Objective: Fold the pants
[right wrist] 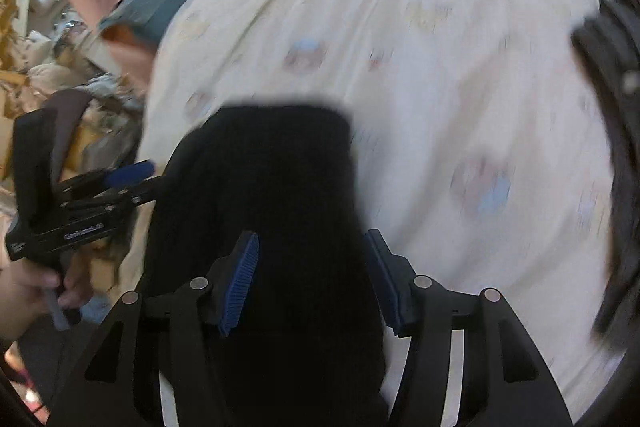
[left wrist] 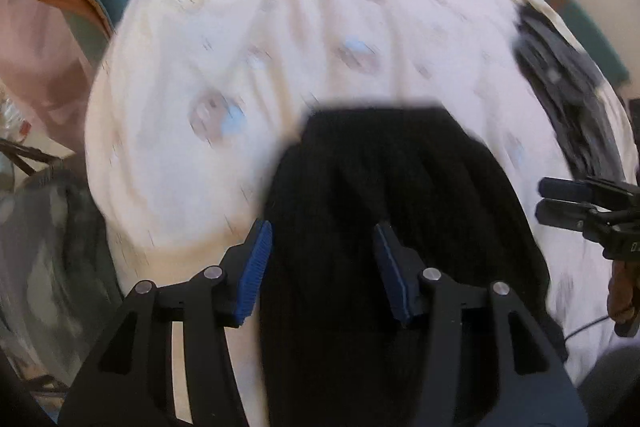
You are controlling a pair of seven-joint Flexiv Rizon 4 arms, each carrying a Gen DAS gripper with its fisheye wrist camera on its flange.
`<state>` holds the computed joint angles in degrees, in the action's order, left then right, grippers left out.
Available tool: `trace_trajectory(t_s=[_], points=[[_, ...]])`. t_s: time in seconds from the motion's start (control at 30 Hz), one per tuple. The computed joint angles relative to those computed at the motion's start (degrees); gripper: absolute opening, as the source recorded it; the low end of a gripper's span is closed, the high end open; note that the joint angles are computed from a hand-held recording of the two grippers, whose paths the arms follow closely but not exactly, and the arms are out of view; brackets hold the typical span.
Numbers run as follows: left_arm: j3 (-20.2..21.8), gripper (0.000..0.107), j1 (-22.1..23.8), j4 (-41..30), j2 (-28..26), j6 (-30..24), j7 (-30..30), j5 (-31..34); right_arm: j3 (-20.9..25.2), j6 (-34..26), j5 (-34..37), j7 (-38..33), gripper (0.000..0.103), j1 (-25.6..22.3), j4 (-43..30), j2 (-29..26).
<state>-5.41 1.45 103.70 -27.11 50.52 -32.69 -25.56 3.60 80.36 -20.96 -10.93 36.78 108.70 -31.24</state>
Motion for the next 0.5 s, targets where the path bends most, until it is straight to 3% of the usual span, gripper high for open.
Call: trace_trajectory(t_s=[0.07,0.17,0.23,0.3,0.33,0.43,0.5], points=[[1.13,0.049,-0.51,2.99,1.63,-1.53,0.77,2.64,1.17,1.97,1.56,1.89,0.057,1.22,1.41,-0.55],[3.52,0.049,-1.85,7.37,2.18,-1.84,0.1,8.15,3.87,-0.95,3.29,2.44,0.057,2.16,0.68,-2.89],[4.32,0.052,-2.13,11.02,2.16,4.46,1.91,11.29,6.96,-7.48,5.07,2.04,0.056,1.63,-0.05,-3.59],[3.04,0.055,0.05,14.49,3.96,8.07,7.07,10.31,8.76,-12.09,6.45,1.32,0.056,1.06,0.08,-2.66],[4.31,0.06,-0.38,14.88,4.77,8.06,6.53,12.23,10.13,-15.17,7.52,0.53,0.056,0.42,0.21,-1.56],[6.62,0.062,-0.39,14.21,6.55,2.23,4.36,15.63,14.62,-24.7,12.24,-3.86,0.056,-1.63,-0.37,0.81],[8.29,0.062,-0.53,15.02,8.27,1.61,2.42,18.5,16.25,-29.03,15.9,-4.66,0.056,-1.83,-0.32,2.42]])
